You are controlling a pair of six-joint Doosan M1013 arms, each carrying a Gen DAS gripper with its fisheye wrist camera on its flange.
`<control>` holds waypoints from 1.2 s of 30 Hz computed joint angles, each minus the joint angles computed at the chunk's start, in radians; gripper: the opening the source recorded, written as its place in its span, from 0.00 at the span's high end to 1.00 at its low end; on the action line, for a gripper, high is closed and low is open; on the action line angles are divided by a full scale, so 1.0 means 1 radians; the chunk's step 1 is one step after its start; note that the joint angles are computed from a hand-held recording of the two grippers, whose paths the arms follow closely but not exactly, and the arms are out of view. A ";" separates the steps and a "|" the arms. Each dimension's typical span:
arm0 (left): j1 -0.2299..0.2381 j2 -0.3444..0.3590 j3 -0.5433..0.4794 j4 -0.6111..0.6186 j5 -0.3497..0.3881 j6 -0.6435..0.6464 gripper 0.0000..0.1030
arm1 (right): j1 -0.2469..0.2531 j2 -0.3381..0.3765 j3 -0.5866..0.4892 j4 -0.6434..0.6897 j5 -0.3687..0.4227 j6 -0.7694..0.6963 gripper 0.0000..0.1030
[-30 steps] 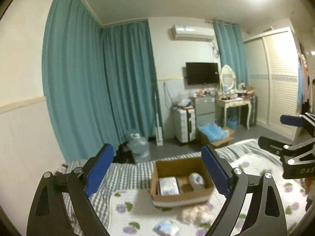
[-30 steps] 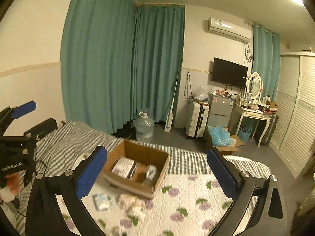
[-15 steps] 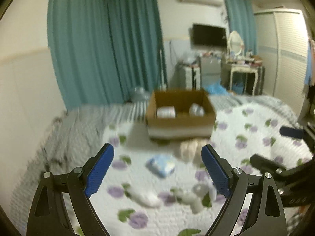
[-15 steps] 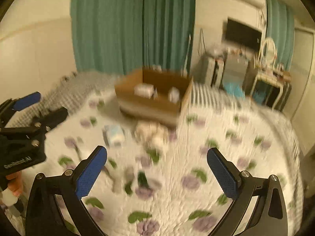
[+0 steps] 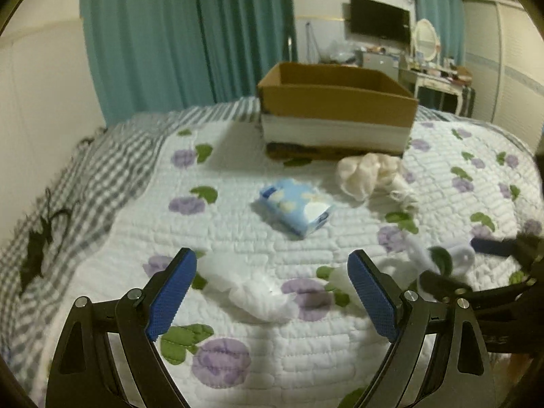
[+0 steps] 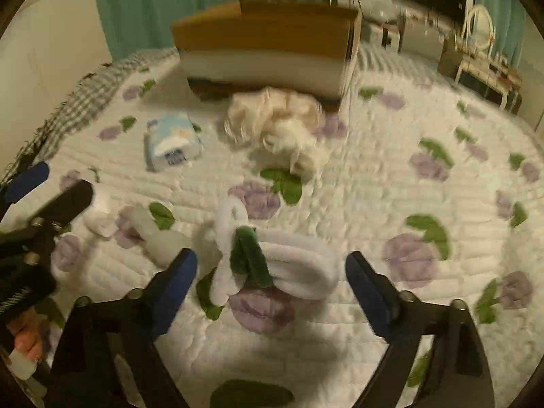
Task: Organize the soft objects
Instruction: 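Grasp the fuzzy white-green loop toy with the right tool while the left grasps the white plastic elbow, then carry both held items over the cardboard box and open both tools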
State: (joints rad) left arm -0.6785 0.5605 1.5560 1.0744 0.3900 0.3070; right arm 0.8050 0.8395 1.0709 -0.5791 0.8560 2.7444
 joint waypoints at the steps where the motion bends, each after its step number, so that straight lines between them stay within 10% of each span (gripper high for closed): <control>1: 0.003 0.003 -0.001 -0.013 -0.005 0.006 0.11 | -0.004 0.005 -0.005 0.016 0.003 -0.006 0.37; 6: 0.000 0.005 0.003 -0.038 -0.037 0.050 0.11 | -0.005 -0.016 0.023 0.004 -0.016 0.018 0.42; 15: -0.026 0.044 -0.034 -0.472 -0.050 0.465 0.11 | -0.007 -0.083 0.116 -0.059 -0.006 0.178 0.42; 19: -0.037 0.084 -0.075 -0.437 -0.005 0.456 0.13 | -0.010 -0.079 0.112 -0.033 0.006 0.167 0.42; 26: -0.009 0.094 -0.084 -0.750 -0.057 0.767 0.65 | -0.008 -0.073 0.104 -0.030 0.005 0.142 0.42; 36: -0.005 0.027 -0.009 -0.726 -0.122 0.771 0.66 | 0.024 -0.093 0.118 -0.106 0.027 0.194 0.42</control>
State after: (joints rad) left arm -0.6837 0.5871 1.5470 0.3482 0.2678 1.0777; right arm 0.8294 0.7461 1.1894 -0.6850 0.8833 2.9383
